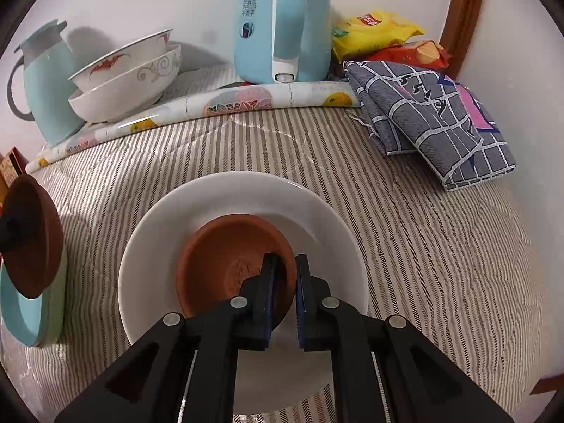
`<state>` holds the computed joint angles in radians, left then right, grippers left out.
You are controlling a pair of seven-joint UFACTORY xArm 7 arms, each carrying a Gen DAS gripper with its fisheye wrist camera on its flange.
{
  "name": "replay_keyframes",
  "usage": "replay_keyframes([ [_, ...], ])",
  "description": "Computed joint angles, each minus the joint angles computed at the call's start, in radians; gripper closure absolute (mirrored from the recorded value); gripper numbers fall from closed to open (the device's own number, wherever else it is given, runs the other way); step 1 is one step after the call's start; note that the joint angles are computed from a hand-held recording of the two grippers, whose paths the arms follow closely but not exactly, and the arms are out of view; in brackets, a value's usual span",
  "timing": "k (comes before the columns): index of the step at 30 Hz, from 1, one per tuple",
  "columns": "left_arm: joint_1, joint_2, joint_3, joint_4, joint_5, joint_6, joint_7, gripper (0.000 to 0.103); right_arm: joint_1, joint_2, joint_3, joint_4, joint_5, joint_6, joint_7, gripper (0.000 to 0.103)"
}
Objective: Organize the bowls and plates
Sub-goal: 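Lower the brown bowl into the white bowl with the right gripper while the left gripper holds another brown bowl, then lower the left gripper's brown bowl onto the brown bowl and open it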
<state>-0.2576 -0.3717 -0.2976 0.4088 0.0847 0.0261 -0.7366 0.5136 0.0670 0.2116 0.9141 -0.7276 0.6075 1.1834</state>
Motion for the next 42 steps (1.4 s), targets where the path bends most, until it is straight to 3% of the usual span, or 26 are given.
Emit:
replay_keyframes([
  [14, -0.032, -0.04, 0.022, -0.011, -0.012, 0.023, 0.022, 0.094, 0.008, -0.006, 0.003, -0.002, 0.035, 0.0, -0.02, 0.082],
  [17, -0.03, -0.047, 0.015, -0.012, -0.012, 0.028, 0.021, 0.094, 0.008, -0.036, 0.01, -0.022, 0.007, -0.003, 0.027, 0.068],
  [19, -0.03, -0.048, 0.009, -0.009, -0.011, 0.029, 0.018, 0.094, 0.003, -0.067, 0.016, -0.046, -0.02, -0.019, 0.064, 0.065],
  [32, -0.038, -0.002, -0.04, 0.05, 0.015, 0.034, -0.018, 0.094, -0.117, -0.334, 0.106, -0.264, -0.003, -0.164, 0.163, 0.065],
  [42, -0.052, 0.111, -0.065, 0.146, 0.054, 0.033, -0.045, 0.094, -0.2, -0.497, 0.155, -0.414, 0.142, -0.192, 0.076, 0.065],
])
